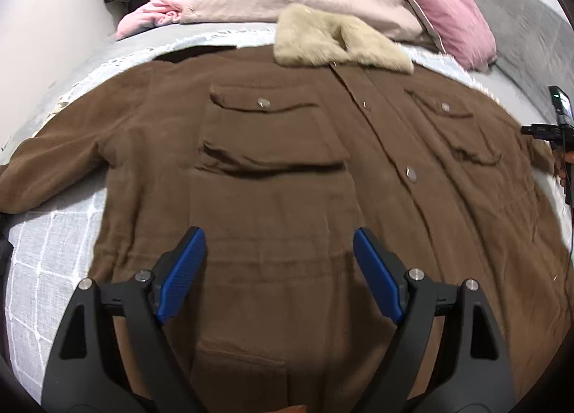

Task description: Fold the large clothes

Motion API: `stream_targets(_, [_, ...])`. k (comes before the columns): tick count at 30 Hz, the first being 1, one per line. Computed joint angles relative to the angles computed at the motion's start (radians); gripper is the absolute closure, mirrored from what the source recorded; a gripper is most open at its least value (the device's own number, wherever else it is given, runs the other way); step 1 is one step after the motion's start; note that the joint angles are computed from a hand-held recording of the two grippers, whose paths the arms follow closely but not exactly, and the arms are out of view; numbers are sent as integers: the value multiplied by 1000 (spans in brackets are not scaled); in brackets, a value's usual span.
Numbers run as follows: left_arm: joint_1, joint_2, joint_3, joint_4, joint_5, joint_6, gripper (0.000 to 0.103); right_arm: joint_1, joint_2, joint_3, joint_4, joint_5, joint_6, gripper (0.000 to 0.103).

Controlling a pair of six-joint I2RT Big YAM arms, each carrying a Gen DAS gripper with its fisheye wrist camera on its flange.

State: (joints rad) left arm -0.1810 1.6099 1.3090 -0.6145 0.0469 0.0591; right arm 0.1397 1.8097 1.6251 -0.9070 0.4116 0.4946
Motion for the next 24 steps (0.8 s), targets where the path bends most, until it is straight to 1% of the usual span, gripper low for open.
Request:
stream_targets(1, [-1,-1,-7,4,-13,8,18,3,20,-3,-40,-7,23,49])
stream_targets(2, [-1,-2,-14,6,-21,14,18,-1,14,-38,-47,-13,50,47])
stream_targets(3, [1,-5,-19,7,-27,19,18,-10,-23,-108,-4,-35,84,46])
stream_targets(4, [3,-8,-25,9,-32,25,18,-20,-85,-200,57,-49,134,46])
stream_targets(5, [6,-10,-28,7,-27,34,18,-32,-125,-257,67,-46,172,46])
stream_targets(7, [9,-12,-34,10,-22,45,18,-48,-200,-340,82,-80,214,46])
stream_targets(8, [7,-13,-37,11,-27,51,18,-52,-226,-355,47,-91,226,46])
stream_targets(9, [5,-14,-37,10,-34,56,18,-51,-233,-345,-12,-83,245,46])
stream_targets(10, [2,-14,-39,10,-44,63,18,-53,-260,-356,-42,-57,258,44])
stream_targets(11, [-1,-16,-40,12,-52,66,18,-59,-298,-373,-21,-43,252,44])
stream_targets(13, [-6,-20,-43,13,-61,65,18,-94,-383,-434,50,-10,249,44])
stream_targets(15, [-3,-25,-42,8,-47,53,18,-131,-436,-468,64,-10,279,44])
stream_targets(16, [-2,-25,-41,5,-42,48,18,-174,-445,-470,76,-43,272,44])
stream_targets(19, [-1,-17,-32,1,-44,33,18,-252,-468,-498,62,-167,348,44])
stream_targets(20, [-1,-10,-26,-3,-45,26,18,-270,-467,-512,51,-215,391,44])
stream_targets(21, [-1,-5,-20,-7,-45,18,18,-282,-470,-528,68,-249,415,44])
stream_targets(22, [-1,1,-14,-12,-46,7,18,-291,-474,-551,105,-278,440,44])
stream_targets(23, [-2,5,-11,-12,-48,-3,18,-302,-475,-555,122,-294,446,44])
stream_targets(24, [-4,6,-9,-10,-51,-11,18,-313,-476,-574,165,-313,460,44])
